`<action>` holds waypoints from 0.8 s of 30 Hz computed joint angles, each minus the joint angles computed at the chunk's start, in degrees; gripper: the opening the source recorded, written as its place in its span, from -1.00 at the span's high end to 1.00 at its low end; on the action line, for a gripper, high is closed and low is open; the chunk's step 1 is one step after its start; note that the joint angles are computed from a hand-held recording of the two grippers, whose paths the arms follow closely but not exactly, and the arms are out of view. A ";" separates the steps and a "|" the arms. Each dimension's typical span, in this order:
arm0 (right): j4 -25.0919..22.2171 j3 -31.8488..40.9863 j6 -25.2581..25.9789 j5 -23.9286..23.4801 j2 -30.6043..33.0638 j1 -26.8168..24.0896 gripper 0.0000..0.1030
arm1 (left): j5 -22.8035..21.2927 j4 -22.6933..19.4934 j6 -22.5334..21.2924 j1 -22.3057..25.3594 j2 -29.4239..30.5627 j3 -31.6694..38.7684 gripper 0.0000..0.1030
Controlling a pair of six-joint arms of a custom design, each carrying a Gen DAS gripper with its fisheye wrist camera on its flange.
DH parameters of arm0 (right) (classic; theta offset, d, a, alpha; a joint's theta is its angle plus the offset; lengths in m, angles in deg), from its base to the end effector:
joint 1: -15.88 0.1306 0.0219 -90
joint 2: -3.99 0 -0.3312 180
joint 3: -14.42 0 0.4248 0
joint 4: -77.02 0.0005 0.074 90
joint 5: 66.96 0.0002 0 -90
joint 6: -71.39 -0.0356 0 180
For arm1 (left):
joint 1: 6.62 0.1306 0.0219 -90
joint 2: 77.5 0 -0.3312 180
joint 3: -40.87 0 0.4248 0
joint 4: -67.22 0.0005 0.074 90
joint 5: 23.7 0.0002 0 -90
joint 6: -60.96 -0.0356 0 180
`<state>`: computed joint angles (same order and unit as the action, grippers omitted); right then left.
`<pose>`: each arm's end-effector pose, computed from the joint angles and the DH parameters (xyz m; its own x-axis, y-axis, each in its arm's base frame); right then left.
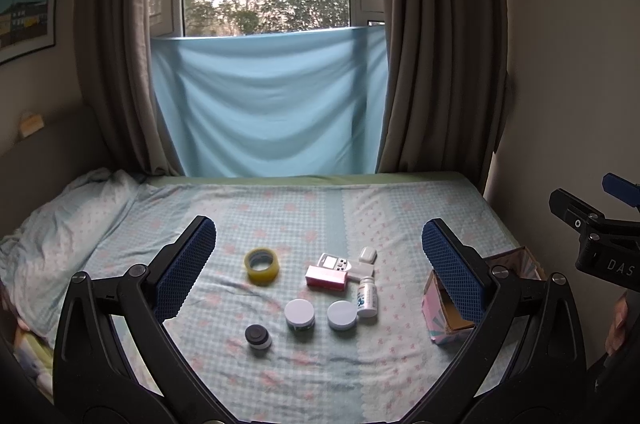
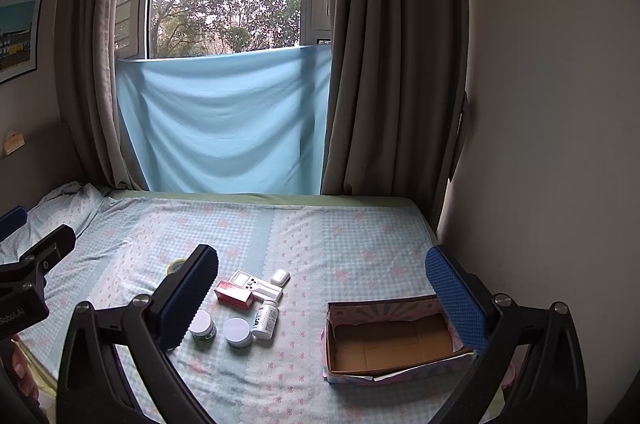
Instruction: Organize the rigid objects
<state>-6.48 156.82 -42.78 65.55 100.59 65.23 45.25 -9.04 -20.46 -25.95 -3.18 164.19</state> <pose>0.3022 0.3143 0.7027 -0.4498 -0.0606 -0.8911 -0.0294 0.9982 -0.0530 0.2931 -0.0898 0.7208 -0.4285 0.0028 -0.9035 -0.0569 0.9979 0.0301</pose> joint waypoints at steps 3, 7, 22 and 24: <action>0.63 -0.77 0.09 -0.11 -0.43 -0.03 -1.00 | -0.07 0.39 -0.08 0.00 -0.29 -0.48 -0.99; 1.45 -2.13 0.19 -0.20 -1.24 -0.12 -1.00 | -0.29 0.86 -0.22 -0.04 -0.82 -1.16 -0.99; 2.90 -3.16 0.88 -0.49 -1.80 -0.40 -1.00 | -0.22 0.89 -0.39 -0.03 -0.88 -1.03 -0.99; 3.06 -3.50 0.86 -0.59 -1.98 -0.44 -1.00 | 0.12 0.90 -0.36 0.08 -0.93 -1.04 -0.99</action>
<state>-3.42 153.31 -41.91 64.96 98.61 64.78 45.36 -8.15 -20.82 -25.87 -4.11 163.15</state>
